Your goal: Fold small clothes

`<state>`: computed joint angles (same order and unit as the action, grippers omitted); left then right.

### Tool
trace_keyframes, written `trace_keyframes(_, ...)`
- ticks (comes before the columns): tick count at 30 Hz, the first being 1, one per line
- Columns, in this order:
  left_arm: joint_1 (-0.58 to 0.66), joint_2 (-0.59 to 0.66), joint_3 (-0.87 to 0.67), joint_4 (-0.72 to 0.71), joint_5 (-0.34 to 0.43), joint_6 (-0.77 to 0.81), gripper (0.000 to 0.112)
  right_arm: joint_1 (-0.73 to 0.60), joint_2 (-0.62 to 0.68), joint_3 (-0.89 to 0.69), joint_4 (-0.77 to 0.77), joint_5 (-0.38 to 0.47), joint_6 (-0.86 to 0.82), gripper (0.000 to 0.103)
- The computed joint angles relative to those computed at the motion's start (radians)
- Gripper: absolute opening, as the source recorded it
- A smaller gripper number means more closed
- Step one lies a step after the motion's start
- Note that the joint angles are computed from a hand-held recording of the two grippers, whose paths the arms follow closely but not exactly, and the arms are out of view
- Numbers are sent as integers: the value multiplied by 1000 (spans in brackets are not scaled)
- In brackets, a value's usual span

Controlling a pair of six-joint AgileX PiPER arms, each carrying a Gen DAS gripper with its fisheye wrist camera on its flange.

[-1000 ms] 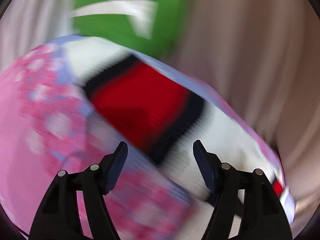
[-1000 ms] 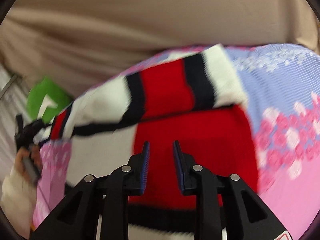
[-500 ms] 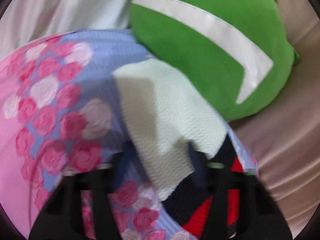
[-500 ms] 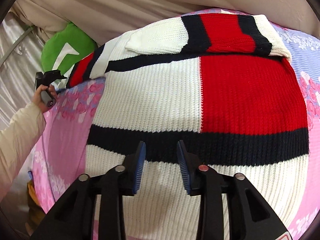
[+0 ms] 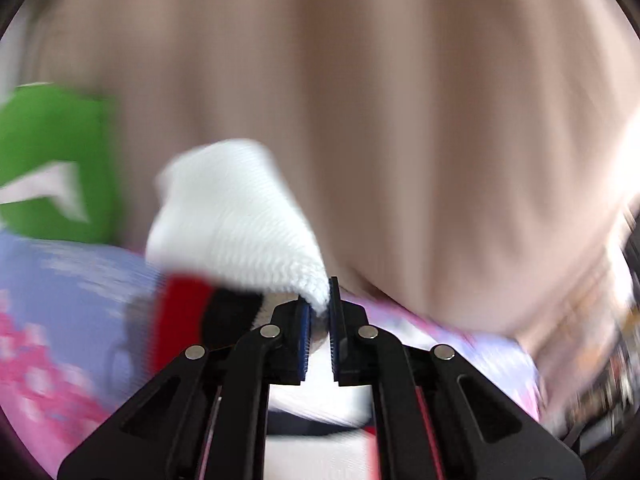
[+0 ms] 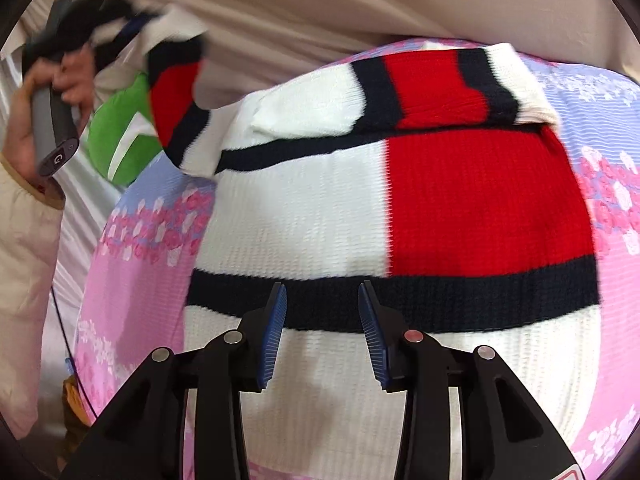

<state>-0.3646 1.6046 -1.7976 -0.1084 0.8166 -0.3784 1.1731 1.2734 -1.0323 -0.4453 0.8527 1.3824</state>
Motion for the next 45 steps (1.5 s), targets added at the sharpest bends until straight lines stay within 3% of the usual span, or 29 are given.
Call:
trace_keyframes(3, -246, 140, -60, 149, -4, -154, 12, -19, -78, 85, -30, 26, 40, 38)
trace_keyframes(6, -364, 296, -67, 137, 9, -284, 19, -55, -171, 184, -38, 63, 53, 39)
trace_keyframes(9, -439, 279, 54, 197, -21, -448, 19, -142, -264, 253, -15, 85, -10, 39)
trace_keyframes(10, -449, 229, 135, 232, -52, -515, 23, -193, -295, 263, -9, 85, -51, 40)
trace_keyframes(11, -453, 192, 185, 267, -64, -568, 37, -252, -314, 266, 13, 72, -111, 42)
trace_keyframes(12, -454, 140, 254, 332, -64, -657, 57, -339, -327, 262, 53, 41, -206, 46)
trace_keyframes(13, -439, 83, 334, 392, -73, -741, 62, -430, -323, 251, 103, -1, -306, 49)
trace_keyframes(15, -369, -1, 441, 403, -87, -790, 63, -598, -276, 224, 243, -98, -506, 52)
trace_keyframes(17, -248, -85, 554, 322, -124, -771, 63, -747, -200, 196, 421, -203, -706, 53)
trace_keyframes(19, -156, -105, 612, 235, -169, -736, 63, -844, -100, 155, 578, -253, -879, 54)
trace_keyframes(24, -60, -125, 690, 212, -230, -739, 64, -867, 126, 60, 649, -318, -913, 54)
trace_keyframes(26, -30, -100, 691, 137, -247, -665, 64, -850, 174, 34, 638, -316, -876, 45)
trace_keyframes(27, -31, -83, 692, 118, -267, -652, 62, -843, 179, 30, 644, -318, -878, 20)
trace_keyframes(28, -26, -72, 694, 111, -278, -639, 59, -827, 180, 14, 619, -316, -856, 13)
trace_keyframes(29, -19, -65, 694, 86, -295, -605, 47, -810, 173, 1, 580, -316, -826, 13)
trace_keyframes(30, -11, -55, 682, 60, -301, -566, 29, -789, 165, -27, 513, -319, -780, 12)
trace_keyframes(32, 5, -50, 651, 27, -296, -508, 10, -766, 147, -98, 441, -314, -769, 11)
trace_keyframes(35, -14, -86, 607, 195, -322, -634, 8, -754, 113, -222, 343, -370, -775, 10)
trace_keyframes(39, -63, -100, 563, 444, -314, -828, 8, -790, 87, -233, 262, -500, -767, 10)
trace_keyframes(41, -89, -32, 531, 488, -285, -829, 8, -829, 171, -228, 264, -428, -785, 10)
trace_keyframes(43, -84, 58, 499, 403, -246, -740, 8, -887, 333, -270, 386, -302, -875, 9)
trace_keyframes(45, -75, 113, 497, 286, -242, -671, 7, -918, 364, -239, 467, -310, -884, 9)
